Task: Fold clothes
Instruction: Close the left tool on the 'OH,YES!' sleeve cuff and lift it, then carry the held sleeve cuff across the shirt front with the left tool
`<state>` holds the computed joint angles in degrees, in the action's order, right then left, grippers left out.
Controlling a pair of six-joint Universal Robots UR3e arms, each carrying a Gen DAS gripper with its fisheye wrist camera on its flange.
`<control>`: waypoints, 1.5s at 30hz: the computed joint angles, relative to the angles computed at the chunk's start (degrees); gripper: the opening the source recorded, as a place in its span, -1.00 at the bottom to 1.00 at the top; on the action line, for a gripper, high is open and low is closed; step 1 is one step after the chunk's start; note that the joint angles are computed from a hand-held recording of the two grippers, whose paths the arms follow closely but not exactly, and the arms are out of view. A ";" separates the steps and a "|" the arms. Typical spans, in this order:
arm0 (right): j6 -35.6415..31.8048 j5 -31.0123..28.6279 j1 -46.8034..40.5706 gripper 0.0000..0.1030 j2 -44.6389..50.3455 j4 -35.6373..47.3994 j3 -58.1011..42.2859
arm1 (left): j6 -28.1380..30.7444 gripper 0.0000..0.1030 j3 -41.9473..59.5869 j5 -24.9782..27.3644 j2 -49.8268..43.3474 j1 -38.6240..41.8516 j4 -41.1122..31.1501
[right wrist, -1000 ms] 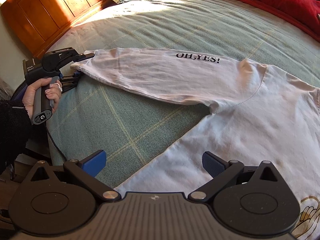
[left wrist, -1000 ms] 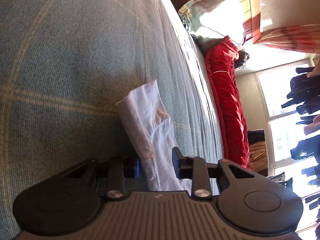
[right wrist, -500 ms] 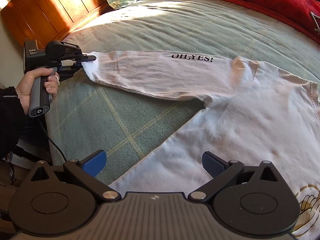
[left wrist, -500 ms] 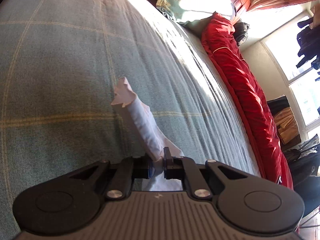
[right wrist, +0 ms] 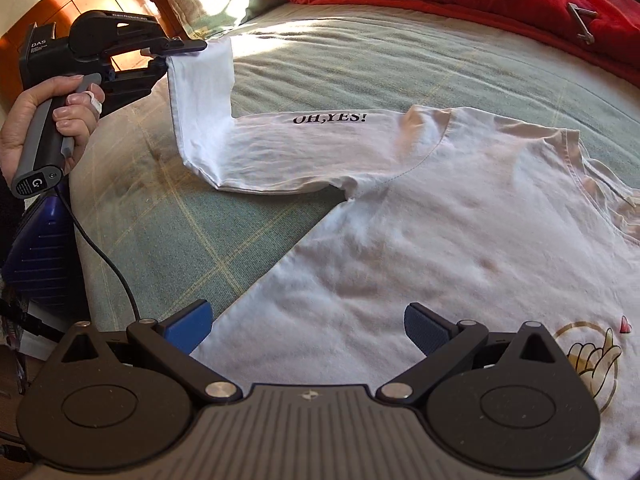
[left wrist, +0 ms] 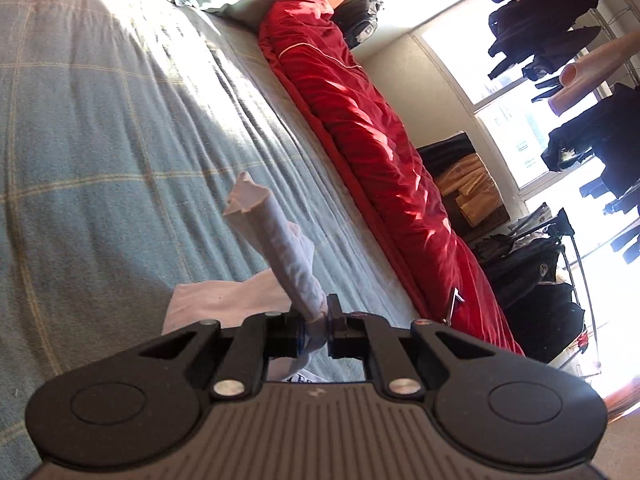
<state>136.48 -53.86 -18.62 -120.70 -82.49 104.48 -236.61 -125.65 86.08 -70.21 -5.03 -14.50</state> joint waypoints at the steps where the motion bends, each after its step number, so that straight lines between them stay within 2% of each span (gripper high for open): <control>1: -1.29 0.32 -1.53 1.00 -0.80 1.44 0.20 | -0.58 -0.85 1.57 0.42 -1.95 -1.41 0.72; 5: -6.76 0.93 -7.92 1.00 -3.59 7.67 0.61 | -4.03 -0.85 5.87 -0.42 -8.17 -4.92 5.29; 9: -13.62 1.32 -15.41 1.00 -6.10 15.22 0.17 | -5.24 -0.85 12.42 0.87 -14.18 -8.98 5.19; 14: -21.63 1.34 -24.43 1.00 -8.03 23.57 -1.17 | -9.12 -0.85 18.23 0.04 -21.56 -12.86 9.53; 18: -28.59 0.96 -32.33 1.00 -9.17 30.09 -2.11 | -10.42 -0.85 24.37 0.14 -27.37 -16.05 10.19; 25: -37.74 -1.77 -44.05 1.00 -10.20 37.10 -2.78 | -11.99 -0.85 34.81 -2.00 -37.65 -20.21 13.45; 32: -44.19 -3.95 -53.68 1.00 -10.21 40.88 -2.69 | -12.30 -0.85 47.00 -2.09 -46.92 -24.54 9.22; 36: -46.64 -4.85 -57.52 1.00 -9.66 41.90 -2.80 | -10.55 -0.85 54.21 -2.53 -51.47 -26.76 5.14; 45: -51.41 -6.83 -65.50 1.00 -9.41 43.85 -3.56 | 1.94 -0.85 78.41 -2.86 -63.43 -32.61 -14.86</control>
